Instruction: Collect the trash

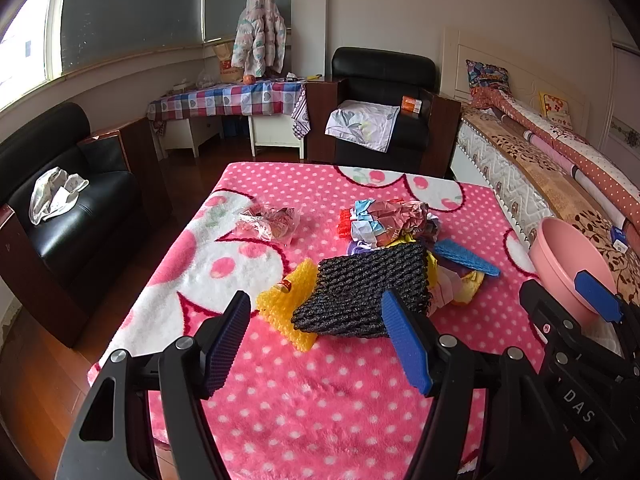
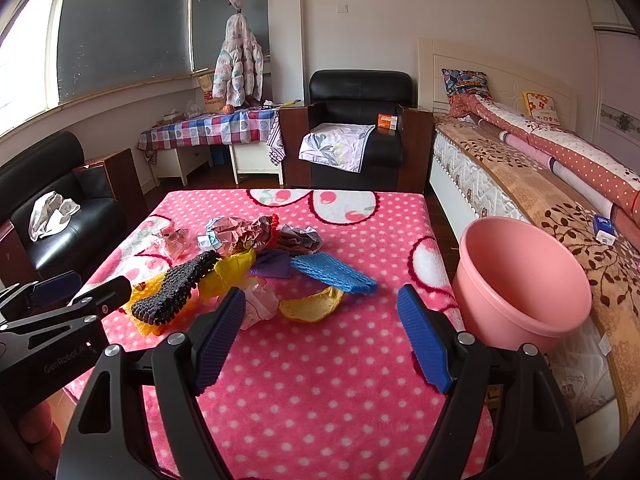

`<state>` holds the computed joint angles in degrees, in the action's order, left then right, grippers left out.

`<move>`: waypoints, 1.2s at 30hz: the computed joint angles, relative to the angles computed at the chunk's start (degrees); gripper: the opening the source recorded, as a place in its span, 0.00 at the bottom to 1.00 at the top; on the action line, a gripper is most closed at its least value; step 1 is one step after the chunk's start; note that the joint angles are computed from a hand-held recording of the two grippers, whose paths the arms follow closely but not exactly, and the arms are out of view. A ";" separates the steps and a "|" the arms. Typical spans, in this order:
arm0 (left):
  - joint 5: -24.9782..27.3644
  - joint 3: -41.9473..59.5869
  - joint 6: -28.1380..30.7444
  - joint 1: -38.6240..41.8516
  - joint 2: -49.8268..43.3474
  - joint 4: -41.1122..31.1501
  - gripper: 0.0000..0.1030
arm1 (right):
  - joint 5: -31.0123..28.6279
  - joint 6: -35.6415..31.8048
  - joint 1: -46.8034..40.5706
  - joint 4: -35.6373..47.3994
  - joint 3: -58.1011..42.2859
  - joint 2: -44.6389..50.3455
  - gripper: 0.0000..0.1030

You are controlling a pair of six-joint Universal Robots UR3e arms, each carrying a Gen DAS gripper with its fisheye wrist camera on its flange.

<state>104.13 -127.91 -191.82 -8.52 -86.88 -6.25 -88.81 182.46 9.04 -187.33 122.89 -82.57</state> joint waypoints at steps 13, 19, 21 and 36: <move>0.15 -1.01 -0.37 -0.35 0.18 0.30 0.65 | 0.46 -0.12 -0.47 -0.27 0.40 0.04 0.77; 0.00 -0.63 -0.21 -0.14 0.05 0.13 0.65 | 0.42 -0.13 -0.46 -0.15 0.32 0.02 0.77; -0.02 -0.58 -0.24 -0.13 0.07 0.03 0.65 | 0.48 -0.16 -0.50 -0.04 0.25 -0.02 0.77; -0.16 -0.33 -0.17 0.01 0.16 -0.40 0.65 | 0.54 -0.15 -0.57 0.34 0.06 -0.13 0.77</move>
